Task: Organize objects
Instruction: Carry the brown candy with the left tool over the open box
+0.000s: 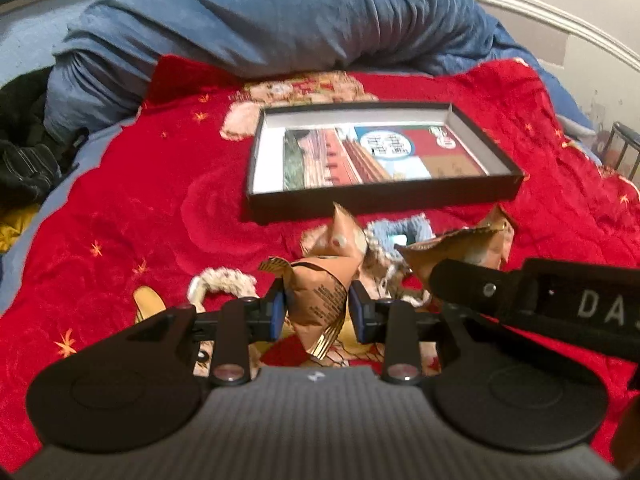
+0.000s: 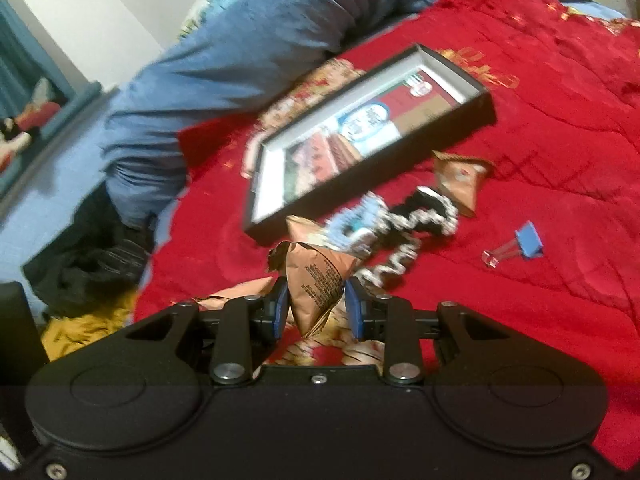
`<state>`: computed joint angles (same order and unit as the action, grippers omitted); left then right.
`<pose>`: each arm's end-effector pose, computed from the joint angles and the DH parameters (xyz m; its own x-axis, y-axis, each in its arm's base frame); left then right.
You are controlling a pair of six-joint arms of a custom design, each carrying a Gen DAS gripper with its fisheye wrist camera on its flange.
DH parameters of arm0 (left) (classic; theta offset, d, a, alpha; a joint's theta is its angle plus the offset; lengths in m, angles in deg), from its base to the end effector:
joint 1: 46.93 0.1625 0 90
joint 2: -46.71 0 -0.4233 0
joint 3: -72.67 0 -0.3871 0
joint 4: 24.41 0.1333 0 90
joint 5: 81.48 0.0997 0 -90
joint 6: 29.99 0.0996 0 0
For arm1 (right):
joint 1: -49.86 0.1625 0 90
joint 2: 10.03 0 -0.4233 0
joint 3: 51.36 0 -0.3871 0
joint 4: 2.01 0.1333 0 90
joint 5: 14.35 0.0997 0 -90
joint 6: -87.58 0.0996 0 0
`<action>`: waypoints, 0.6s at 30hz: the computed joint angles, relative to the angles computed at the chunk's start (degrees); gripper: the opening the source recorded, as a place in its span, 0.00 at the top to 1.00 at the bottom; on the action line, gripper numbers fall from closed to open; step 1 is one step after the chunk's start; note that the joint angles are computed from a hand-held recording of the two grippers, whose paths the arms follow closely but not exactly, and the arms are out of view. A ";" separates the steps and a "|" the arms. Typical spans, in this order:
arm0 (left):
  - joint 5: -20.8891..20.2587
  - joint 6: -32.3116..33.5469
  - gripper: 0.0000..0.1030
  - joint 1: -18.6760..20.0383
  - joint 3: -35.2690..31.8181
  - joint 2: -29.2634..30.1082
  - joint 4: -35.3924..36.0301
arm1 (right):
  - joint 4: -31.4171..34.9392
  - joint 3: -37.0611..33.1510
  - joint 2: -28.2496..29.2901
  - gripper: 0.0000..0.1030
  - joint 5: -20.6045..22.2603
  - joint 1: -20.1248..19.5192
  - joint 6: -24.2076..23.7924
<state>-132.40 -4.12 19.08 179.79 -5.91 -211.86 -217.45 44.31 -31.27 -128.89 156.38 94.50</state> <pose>-0.0678 -0.6347 0.1951 -0.6654 0.2227 -0.7125 0.6534 0.6352 -0.4117 0.2677 -0.5794 -0.0366 -0.9784 0.1231 0.1658 -0.0615 0.5927 -0.8031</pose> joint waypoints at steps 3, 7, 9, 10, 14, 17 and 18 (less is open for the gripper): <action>-0.42 0.58 0.64 0.01 -0.12 -0.29 -0.83 | -1.35 -0.47 0.29 0.72 1.16 0.15 -1.26; -0.57 1.93 0.64 0.08 -0.69 -0.18 -3.60 | -3.14 -0.68 0.23 0.72 3.04 -0.02 -2.07; -0.78 2.09 0.64 0.21 -1.03 -0.27 -4.28 | -3.67 -1.16 0.34 0.72 2.83 0.10 -3.28; -0.95 2.12 0.64 0.30 -1.14 -0.32 -4.58 | -3.80 -1.59 0.54 0.72 2.48 0.22 -3.90; -2.56 2.94 0.64 0.60 -1.34 -0.20 -5.98 | -3.36 -3.26 0.87 0.72 2.96 0.13 -4.89; -4.13 3.52 0.64 0.65 -1.44 0.06 -7.23 | -3.73 -4.35 1.07 0.72 3.55 0.08 -6.70; -4.75 3.63 0.64 0.64 -1.57 0.15 -7.61 | -3.81 -4.59 1.03 0.72 3.81 0.04 -7.31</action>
